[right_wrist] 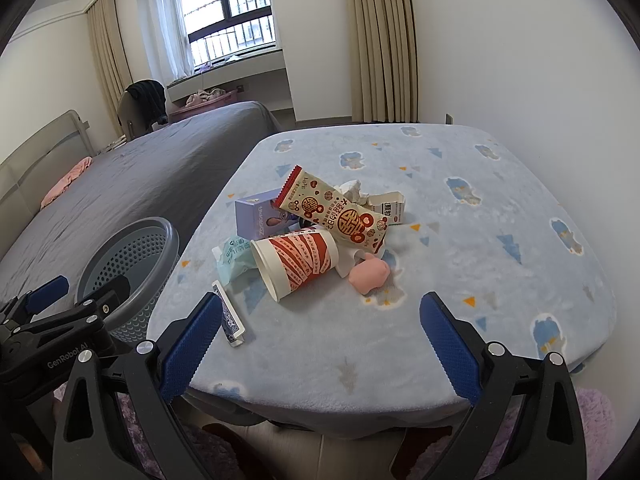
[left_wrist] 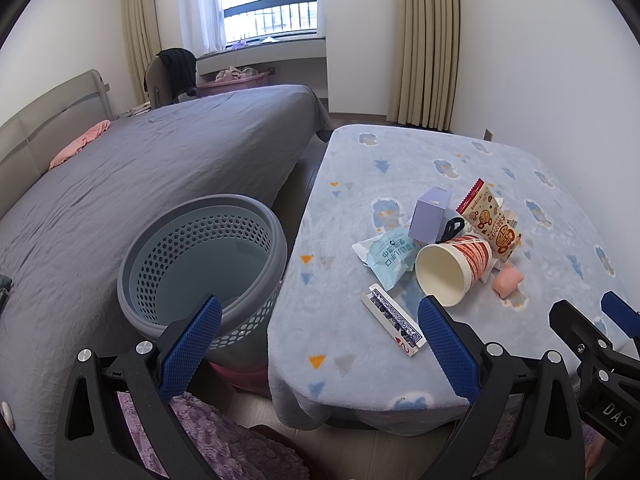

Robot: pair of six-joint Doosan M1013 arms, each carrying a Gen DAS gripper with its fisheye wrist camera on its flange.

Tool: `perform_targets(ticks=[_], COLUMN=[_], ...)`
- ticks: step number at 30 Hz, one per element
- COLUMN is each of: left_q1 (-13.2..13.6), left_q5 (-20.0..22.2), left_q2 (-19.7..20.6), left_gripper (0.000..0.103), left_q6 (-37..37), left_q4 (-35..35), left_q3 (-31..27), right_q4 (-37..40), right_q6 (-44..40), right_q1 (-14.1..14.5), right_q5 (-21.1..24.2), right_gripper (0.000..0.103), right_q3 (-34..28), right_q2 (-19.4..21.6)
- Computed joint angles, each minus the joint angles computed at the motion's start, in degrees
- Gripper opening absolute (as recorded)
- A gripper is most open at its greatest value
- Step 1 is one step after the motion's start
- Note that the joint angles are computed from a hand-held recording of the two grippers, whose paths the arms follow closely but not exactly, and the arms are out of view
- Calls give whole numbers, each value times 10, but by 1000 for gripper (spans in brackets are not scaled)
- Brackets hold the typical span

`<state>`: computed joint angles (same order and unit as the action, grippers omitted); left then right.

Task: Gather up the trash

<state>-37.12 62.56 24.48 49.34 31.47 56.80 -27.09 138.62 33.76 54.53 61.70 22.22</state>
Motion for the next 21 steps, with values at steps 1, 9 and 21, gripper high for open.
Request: perform_targets(ticks=[1, 9, 21], left_q1=[0, 1, 14], left_q5=[-1, 3, 35], left_q2=[-1, 1, 30], left_gripper=[97, 97, 97], left_q6=[0, 2, 27], left_q4=[0, -3, -40], left_q3=[1, -1, -30], right_q4=[0, 7, 11], right_q6=[0, -6, 5], right_q1=[0, -2, -25], right_q5=[0, 3, 14], right_gripper=[95, 95, 94], right_q3=[0, -3, 13], right_q2=[0, 3, 8])
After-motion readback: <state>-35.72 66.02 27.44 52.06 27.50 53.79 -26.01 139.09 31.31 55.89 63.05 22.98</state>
